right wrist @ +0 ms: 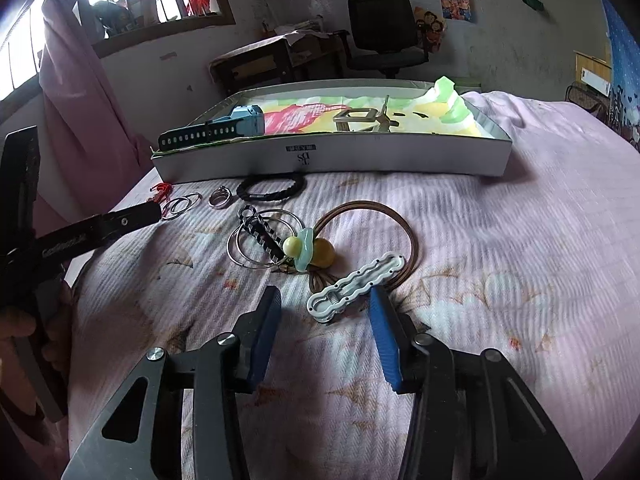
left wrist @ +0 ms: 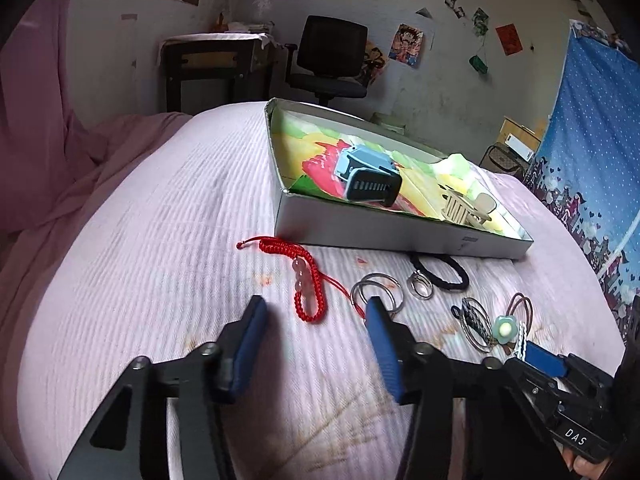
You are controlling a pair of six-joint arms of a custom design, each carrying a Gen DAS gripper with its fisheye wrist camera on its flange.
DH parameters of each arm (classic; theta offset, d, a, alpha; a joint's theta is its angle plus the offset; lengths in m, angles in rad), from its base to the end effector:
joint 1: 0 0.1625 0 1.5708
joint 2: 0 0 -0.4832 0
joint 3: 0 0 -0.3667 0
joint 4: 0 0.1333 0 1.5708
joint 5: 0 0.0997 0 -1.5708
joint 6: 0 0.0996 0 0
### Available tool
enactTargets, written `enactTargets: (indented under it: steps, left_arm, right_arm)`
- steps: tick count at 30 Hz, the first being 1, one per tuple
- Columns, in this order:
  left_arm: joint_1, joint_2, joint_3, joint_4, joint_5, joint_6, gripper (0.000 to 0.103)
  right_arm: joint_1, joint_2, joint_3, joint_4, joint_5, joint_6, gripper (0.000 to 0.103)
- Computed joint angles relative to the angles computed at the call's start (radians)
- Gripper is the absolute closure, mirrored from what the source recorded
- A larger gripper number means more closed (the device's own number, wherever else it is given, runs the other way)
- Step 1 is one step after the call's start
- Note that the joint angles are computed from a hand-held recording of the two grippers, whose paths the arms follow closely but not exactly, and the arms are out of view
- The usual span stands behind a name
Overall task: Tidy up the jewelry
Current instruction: 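Grasp the red beaded bracelet with the left tool while the right tool grasps the white chain keychain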
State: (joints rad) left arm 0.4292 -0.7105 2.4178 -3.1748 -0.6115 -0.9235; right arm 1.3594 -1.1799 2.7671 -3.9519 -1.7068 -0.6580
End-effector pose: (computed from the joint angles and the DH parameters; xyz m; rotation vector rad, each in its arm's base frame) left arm -0.2831 -0.3658 0.0472 0.3228 2.3597 -1.0002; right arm 0.0503 -0.3364 0.2445 0.4929 -2.4986 0.8949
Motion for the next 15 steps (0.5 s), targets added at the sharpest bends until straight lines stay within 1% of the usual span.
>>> enactTargets:
  steps: [2, 4, 6, 8, 11, 15]
  left_arm:
    - [0.004, 0.002, 0.003, -0.015, -0.004, 0.001, 0.067]
    - [0.006, 0.005, 0.008, -0.031, -0.008, 0.0, 0.071]
    - [0.008, 0.008, 0.013, -0.051, -0.011, 0.006, 0.078]
    - [0.01, 0.011, 0.016, -0.068, -0.016, 0.009, 0.087]
    - [0.015, 0.017, 0.022, -0.106, -0.029, 0.023, 0.093]
    - [0.007, 0.027, 0.035, -0.149, -0.033, 0.036, 0.096]
  right_arm:
    - [0.003, 0.004, -0.003, 0.0, -0.007, 0.003, 0.065]
    - [0.004, 0.007, -0.005, -0.001, -0.009, 0.008, 0.066]
    - [0.003, 0.008, -0.006, -0.001, -0.009, 0.013, 0.069]
    - [0.002, 0.008, -0.006, -0.001, -0.009, 0.018, 0.071]
    - [0.003, 0.012, -0.008, -0.004, -0.011, 0.022, 0.074]
    - [-0.008, 0.008, -0.01, 0.003, -0.001, 0.028, 0.082]
